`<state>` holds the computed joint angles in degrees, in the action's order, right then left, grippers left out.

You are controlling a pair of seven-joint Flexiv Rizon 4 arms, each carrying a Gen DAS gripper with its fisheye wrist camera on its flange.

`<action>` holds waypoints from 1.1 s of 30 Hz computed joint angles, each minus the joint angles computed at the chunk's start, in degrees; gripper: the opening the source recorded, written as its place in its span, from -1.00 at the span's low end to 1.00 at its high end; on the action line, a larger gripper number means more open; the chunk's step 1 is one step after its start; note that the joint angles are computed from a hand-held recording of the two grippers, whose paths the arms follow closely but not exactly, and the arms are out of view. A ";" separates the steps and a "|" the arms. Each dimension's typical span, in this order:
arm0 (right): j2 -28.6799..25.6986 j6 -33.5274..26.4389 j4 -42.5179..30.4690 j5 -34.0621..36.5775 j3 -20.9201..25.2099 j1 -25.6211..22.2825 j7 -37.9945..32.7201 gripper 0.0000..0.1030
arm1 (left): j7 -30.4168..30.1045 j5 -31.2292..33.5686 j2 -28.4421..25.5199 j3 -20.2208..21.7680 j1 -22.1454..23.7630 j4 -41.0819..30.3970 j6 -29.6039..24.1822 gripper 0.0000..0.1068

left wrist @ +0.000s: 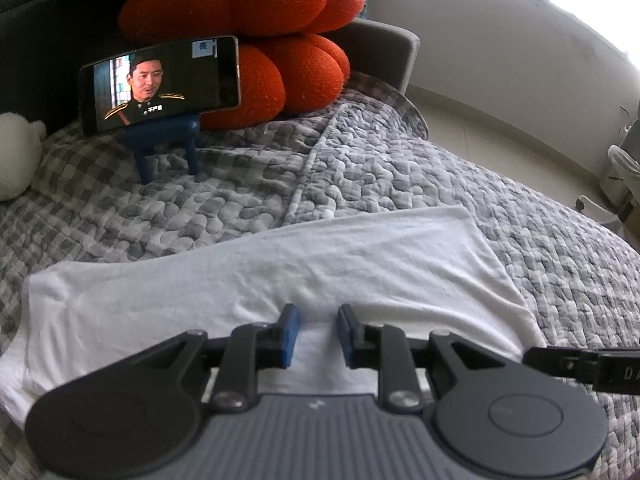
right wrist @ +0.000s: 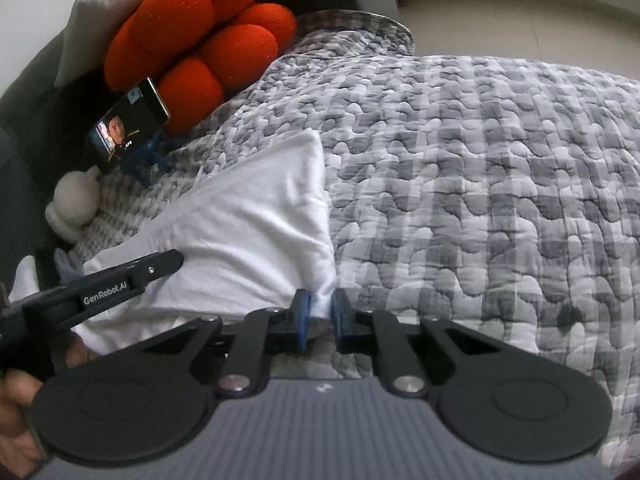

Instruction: Fold clothes

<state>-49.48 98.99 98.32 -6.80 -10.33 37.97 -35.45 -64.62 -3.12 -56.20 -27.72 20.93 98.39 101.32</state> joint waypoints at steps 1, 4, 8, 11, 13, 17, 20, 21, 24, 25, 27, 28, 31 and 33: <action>-0.07 0.19 -0.03 0.09 0.21 -0.20 0.03 -0.74 | -0.05 0.00 0.01 -0.02 0.01 0.01 0.02 -0.57; -0.33 0.33 -0.20 0.22 -0.44 0.36 -0.04 -0.74 | -0.17 0.07 0.08 0.45 -0.39 0.03 0.34 -0.57; -0.50 0.28 -0.19 -0.03 -3.02 2.66 -0.54 -0.79 | -0.42 0.22 0.17 1.16 -0.97 -0.04 0.71 -0.57; -0.69 2.79 0.20 1.37 -5.01 4.40 -0.63 -0.81 | -0.77 0.12 0.14 0.82 -0.65 -0.05 0.46 -0.56; -0.85 4.80 0.34 2.93 -5.78 5.12 -0.98 -0.80 | -0.90 0.10 0.11 0.52 -0.37 -0.01 0.27 -0.56; -0.99 7.14 -0.22 5.58 -4.67 4.58 -2.32 -0.79 | -1.06 0.05 0.17 0.67 -0.51 0.04 0.32 -0.56; -0.95 7.79 -0.72 6.62 -2.82 3.28 -3.30 -0.77 | -1.29 -0.03 0.20 0.79 -0.65 0.02 0.35 -0.56; -0.90 7.88 -0.83 6.82 -2.18 2.81 -3.59 -0.76 | -1.31 -0.02 0.20 0.78 -0.65 -0.01 0.29 -0.56; -0.76 6.59 -1.01 7.87 -1.95 2.70 -3.57 -0.66 | -1.34 0.02 0.22 0.80 -0.64 -0.04 0.26 -0.56; -0.71 5.74 -1.00 8.23 -2.39 3.04 -3.19 -0.65 | -1.36 0.01 0.24 0.94 -0.75 -0.02 0.35 -0.56; -0.56 5.30 -0.91 7.86 -1.24 2.01 -2.89 -0.65 | -1.53 -0.03 0.31 1.32 -1.10 0.01 0.61 -0.56; -0.50 5.23 -0.86 7.55 -0.41 1.27 -2.80 -0.65 | -1.59 -0.03 0.36 1.48 -1.22 0.01 0.68 -0.56; -0.49 5.17 -0.97 6.90 1.33 -0.18 -2.38 -0.63 | -1.68 0.07 0.50 1.81 -1.46 0.04 0.72 -0.55; -0.58 4.26 -1.44 6.43 3.27 -1.77 -1.57 -0.41 | -1.70 0.15 0.50 1.85 -1.48 0.04 0.74 -0.55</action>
